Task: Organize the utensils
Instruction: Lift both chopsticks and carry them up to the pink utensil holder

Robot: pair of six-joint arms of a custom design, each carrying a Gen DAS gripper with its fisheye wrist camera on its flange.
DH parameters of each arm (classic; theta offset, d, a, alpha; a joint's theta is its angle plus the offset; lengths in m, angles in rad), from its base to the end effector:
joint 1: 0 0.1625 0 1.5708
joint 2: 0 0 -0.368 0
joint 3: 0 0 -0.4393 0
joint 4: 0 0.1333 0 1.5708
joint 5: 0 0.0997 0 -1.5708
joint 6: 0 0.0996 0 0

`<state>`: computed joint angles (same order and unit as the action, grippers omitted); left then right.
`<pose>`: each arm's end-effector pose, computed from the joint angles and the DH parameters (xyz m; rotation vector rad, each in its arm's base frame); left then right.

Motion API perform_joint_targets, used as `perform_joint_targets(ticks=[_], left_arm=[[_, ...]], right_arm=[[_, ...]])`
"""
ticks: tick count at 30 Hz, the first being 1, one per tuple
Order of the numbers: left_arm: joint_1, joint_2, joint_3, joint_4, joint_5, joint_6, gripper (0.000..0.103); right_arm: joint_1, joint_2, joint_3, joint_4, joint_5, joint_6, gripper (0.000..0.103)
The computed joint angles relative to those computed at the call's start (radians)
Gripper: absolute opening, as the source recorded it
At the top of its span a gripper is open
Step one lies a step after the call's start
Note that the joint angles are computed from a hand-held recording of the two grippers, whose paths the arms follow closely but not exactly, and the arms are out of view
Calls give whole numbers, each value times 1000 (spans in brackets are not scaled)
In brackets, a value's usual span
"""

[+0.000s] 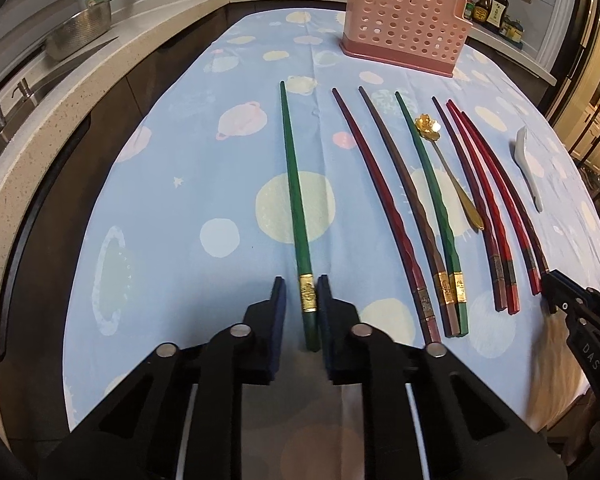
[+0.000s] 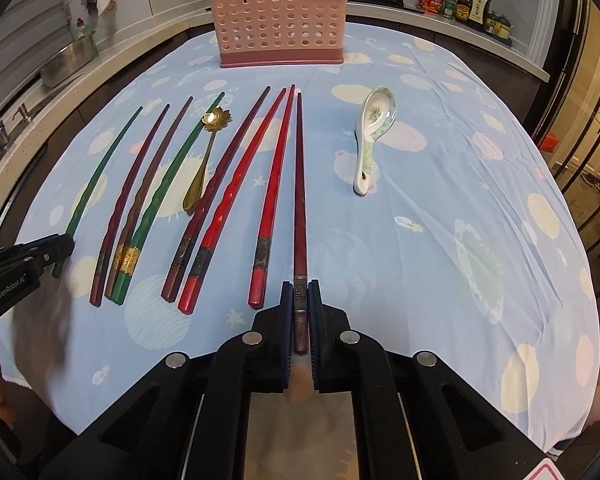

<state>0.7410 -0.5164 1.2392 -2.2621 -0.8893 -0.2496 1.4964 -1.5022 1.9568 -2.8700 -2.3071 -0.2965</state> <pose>-0.4186 -0.6487 -0.0268 0.7310 2.3999 -0.4232 0.0260 -0.5447 0.3623 -0.1327 -2.1880 0.8002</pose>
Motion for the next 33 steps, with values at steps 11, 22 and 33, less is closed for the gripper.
perform_joint_targets(ticks=[11,22,33], left_arm=[[-23,-102,98,-28,-24,-31,7],[-71,-119,44,-146,5,85,7],[-70,137,-409,-184,14,284,7]], right_arm=[[43,-118,75,-6,16,17,7],[126,-138,-18,-80,29,-61,7],[131,3,-301,-80,118,-137,7]])
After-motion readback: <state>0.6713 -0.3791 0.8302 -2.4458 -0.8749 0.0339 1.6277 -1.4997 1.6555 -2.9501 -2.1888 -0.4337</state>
